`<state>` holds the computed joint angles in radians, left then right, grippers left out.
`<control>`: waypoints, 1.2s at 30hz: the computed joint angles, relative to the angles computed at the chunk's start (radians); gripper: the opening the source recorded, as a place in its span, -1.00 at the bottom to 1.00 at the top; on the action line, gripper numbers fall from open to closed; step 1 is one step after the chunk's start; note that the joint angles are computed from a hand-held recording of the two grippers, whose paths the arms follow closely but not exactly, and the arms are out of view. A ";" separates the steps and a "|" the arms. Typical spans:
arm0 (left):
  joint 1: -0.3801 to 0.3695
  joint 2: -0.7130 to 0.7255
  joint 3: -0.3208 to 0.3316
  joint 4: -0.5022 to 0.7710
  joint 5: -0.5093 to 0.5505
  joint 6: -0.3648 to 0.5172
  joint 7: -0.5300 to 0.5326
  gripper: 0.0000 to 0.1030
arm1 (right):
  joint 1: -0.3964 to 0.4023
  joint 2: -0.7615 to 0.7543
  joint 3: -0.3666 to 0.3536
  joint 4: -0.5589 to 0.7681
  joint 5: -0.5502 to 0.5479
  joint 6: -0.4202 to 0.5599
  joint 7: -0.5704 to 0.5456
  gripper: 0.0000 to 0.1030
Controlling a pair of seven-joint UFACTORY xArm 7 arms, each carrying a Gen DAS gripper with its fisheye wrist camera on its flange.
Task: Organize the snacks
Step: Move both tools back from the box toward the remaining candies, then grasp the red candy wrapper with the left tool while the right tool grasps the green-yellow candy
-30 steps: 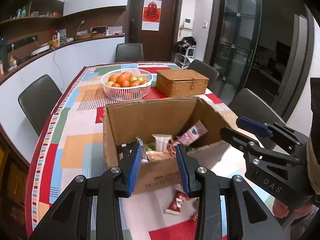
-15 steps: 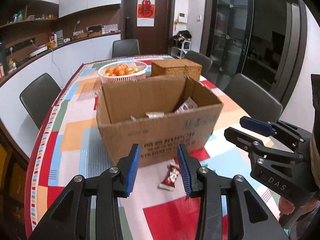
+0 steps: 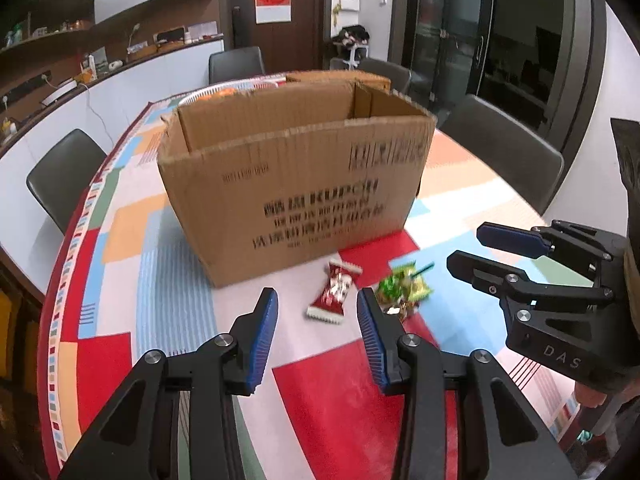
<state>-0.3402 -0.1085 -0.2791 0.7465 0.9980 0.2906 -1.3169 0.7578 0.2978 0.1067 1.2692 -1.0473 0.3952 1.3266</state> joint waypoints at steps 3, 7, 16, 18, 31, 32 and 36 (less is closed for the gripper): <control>-0.003 0.023 0.007 -0.007 -0.010 -0.009 0.016 -0.19 | -0.007 0.014 0.008 -0.010 0.038 -0.009 -0.028 -0.20; -0.006 0.050 0.025 -0.013 -0.013 -0.031 0.024 -0.19 | -0.007 0.037 0.007 -0.012 0.095 -0.017 -0.076 -0.20; -0.034 0.122 0.071 0.006 -0.019 -0.051 0.047 -0.18 | 0.022 0.093 -0.028 0.019 0.200 -0.003 -0.156 -0.20; -0.042 0.141 0.084 0.016 -0.023 -0.061 0.056 -0.18 | 0.024 0.096 -0.032 0.019 0.214 -0.001 -0.169 -0.20; -0.105 0.280 0.170 0.123 -0.193 -0.097 0.243 -0.18 | 0.007 0.136 -0.057 0.036 0.318 -0.029 -0.212 -0.20; -0.110 0.288 0.175 0.129 -0.214 -0.100 0.263 -0.19 | 0.006 0.142 -0.058 0.040 0.328 -0.033 -0.220 -0.20; -0.132 0.319 0.196 0.157 -0.285 -0.103 0.334 -0.18 | 0.005 0.166 -0.063 0.059 0.374 -0.043 -0.253 -0.21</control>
